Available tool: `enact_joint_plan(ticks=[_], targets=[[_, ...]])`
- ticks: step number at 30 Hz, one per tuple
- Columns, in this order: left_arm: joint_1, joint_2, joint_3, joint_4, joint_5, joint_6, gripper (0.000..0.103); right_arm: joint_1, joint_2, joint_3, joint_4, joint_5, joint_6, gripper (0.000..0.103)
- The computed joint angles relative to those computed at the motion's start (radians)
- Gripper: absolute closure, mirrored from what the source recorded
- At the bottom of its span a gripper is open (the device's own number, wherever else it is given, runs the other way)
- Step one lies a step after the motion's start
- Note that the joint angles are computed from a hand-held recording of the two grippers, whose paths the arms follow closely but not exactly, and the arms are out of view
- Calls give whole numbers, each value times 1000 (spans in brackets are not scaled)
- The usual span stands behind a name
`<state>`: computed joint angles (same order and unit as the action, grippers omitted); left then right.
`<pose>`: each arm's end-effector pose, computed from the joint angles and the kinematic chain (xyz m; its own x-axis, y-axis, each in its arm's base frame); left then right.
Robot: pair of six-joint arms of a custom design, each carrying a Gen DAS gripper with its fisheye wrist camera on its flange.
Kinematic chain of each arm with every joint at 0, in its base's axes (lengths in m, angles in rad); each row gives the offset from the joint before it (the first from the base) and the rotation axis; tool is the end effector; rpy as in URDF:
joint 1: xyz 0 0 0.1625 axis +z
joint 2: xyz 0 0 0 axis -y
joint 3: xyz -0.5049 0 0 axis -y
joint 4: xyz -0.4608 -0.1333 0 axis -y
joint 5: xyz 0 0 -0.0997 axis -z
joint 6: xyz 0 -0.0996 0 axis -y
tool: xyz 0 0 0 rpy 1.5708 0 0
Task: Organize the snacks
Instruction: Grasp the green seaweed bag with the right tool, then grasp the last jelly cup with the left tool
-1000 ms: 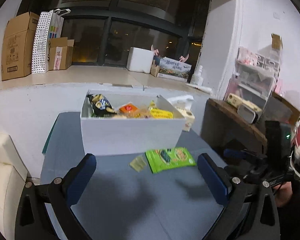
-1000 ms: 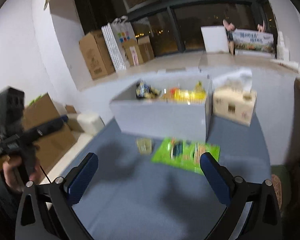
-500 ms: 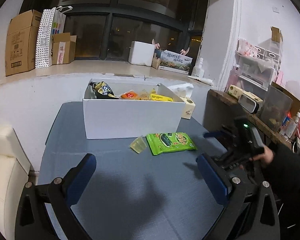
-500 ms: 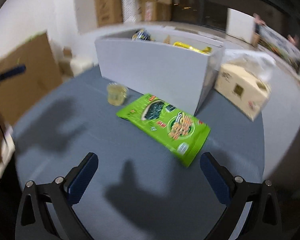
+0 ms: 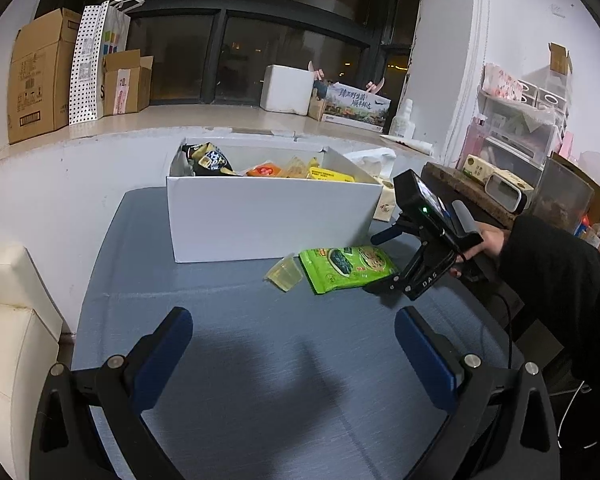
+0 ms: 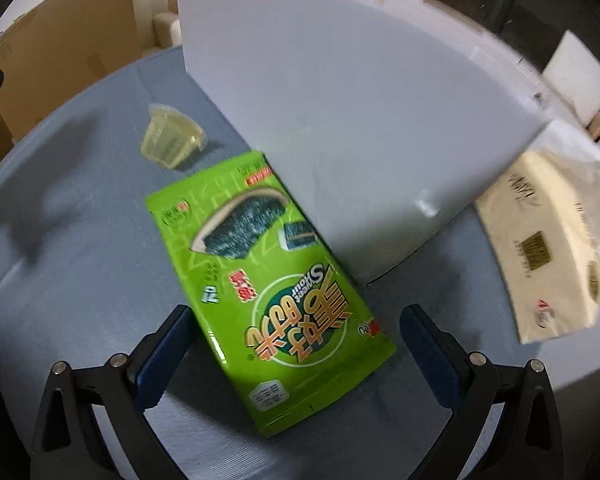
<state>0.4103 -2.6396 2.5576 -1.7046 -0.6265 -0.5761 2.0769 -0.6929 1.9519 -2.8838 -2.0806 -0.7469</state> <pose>-0.0307 -0.2467 0.4075 -0.8175 0.1806 -0.5469 0.5371 0.5819 -0.6106 0.3815 -0.5135 -0.0350 -0.2407 -0.8869 0.3942 -0.8825 0.3691 0.2914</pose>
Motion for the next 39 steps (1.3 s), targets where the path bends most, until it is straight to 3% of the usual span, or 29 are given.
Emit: enact_joint_plan(ticks=[3,5,7,11,12,16,18,20,25,27,33,39], targets=[[29,23,7,-48,-7,31,0,-10,-3,-7,32,27,9,0],[41,34,12,-67,-11,40,0,-28,-12,-19,83,64,64,0],[44,39,16,-75,-16,45,0,-29,-19,-1,55,63,47,1],[37,41,16,-51,-6,34,0,-12,-44,42,43,57,63,13],[46,47,18,-63,-4,41,0,-6,-50,68,12,54,61,14],[129,106,30,-211,-26,115,0,20,-74,152,-89,8,214,16],[176,150,37,-298,-39,160,0,40,-87,214,-185,-10,249,17],[221,205,42,-375,-48,196,0,64,-97,274,-287,-31,300,17],[356,404,48,-659,-126,331,0,87,-155,394,-449,22,555,17],[397,501,41,-742,-129,368,0,104,-149,428,-535,9,618,17],[529,752,-7,-956,-187,479,0,141,-161,466,-611,7,716,20],[594,899,-46,-1025,-173,523,2,151,-145,451,-591,-19,741,20]])
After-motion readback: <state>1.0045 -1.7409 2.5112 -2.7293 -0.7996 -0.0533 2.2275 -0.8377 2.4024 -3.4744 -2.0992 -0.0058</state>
